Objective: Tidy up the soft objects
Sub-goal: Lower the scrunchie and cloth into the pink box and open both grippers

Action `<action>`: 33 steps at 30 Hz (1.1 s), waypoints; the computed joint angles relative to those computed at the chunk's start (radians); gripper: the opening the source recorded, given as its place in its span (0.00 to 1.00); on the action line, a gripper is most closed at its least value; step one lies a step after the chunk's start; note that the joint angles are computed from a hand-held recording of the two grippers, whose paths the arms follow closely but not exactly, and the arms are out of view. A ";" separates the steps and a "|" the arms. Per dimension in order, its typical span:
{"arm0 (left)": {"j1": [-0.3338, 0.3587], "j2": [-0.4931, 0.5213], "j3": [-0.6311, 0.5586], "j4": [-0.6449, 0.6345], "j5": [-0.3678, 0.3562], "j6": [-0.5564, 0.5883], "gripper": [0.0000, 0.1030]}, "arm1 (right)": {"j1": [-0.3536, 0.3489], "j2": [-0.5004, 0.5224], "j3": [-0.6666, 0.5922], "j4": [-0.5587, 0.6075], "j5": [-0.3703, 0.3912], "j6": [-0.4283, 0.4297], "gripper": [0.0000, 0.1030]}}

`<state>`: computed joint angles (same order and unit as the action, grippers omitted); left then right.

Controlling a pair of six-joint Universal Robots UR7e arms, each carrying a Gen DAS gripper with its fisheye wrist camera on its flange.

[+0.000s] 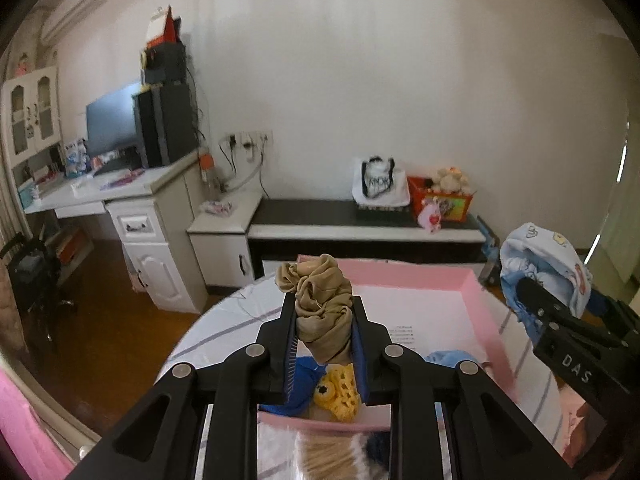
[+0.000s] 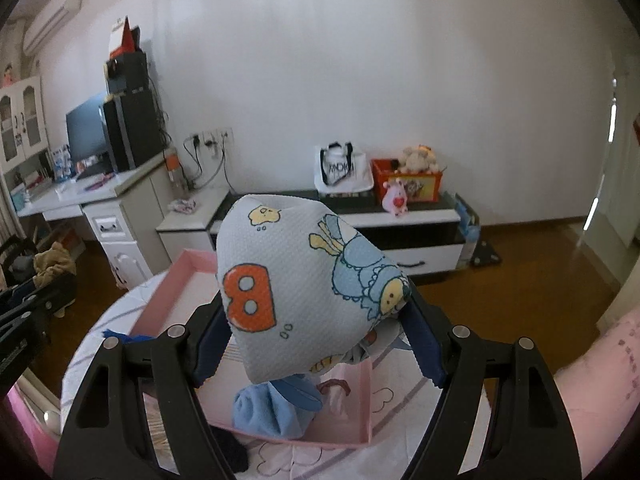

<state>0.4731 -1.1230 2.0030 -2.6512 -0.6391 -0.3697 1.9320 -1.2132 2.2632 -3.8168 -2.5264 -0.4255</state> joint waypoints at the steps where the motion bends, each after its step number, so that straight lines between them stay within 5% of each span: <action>1: 0.026 0.033 -0.038 -0.014 -0.020 0.031 0.20 | -0.013 0.004 -0.003 0.010 0.008 0.004 0.72; 10: 0.175 0.300 -0.366 0.027 -0.049 0.175 0.20 | -0.141 0.032 -0.026 0.101 0.097 0.043 0.72; 19: 0.236 0.393 -0.465 0.024 -0.092 0.228 0.22 | -0.184 0.029 -0.011 0.108 0.177 0.046 0.77; 22: 0.249 0.393 -0.474 0.038 -0.112 0.236 0.47 | -0.174 0.031 -0.007 0.076 0.166 0.027 0.83; 24: 0.253 0.392 -0.469 0.011 -0.109 0.250 0.74 | -0.159 0.044 -0.015 0.062 0.132 0.007 0.91; 28: 0.252 0.375 -0.421 -0.055 -0.094 0.284 0.75 | -0.133 0.073 -0.031 0.024 0.075 -0.037 0.93; 33: 0.239 0.319 -0.322 -0.052 -0.090 0.218 0.75 | -0.130 0.049 -0.011 0.031 0.107 -0.011 1.00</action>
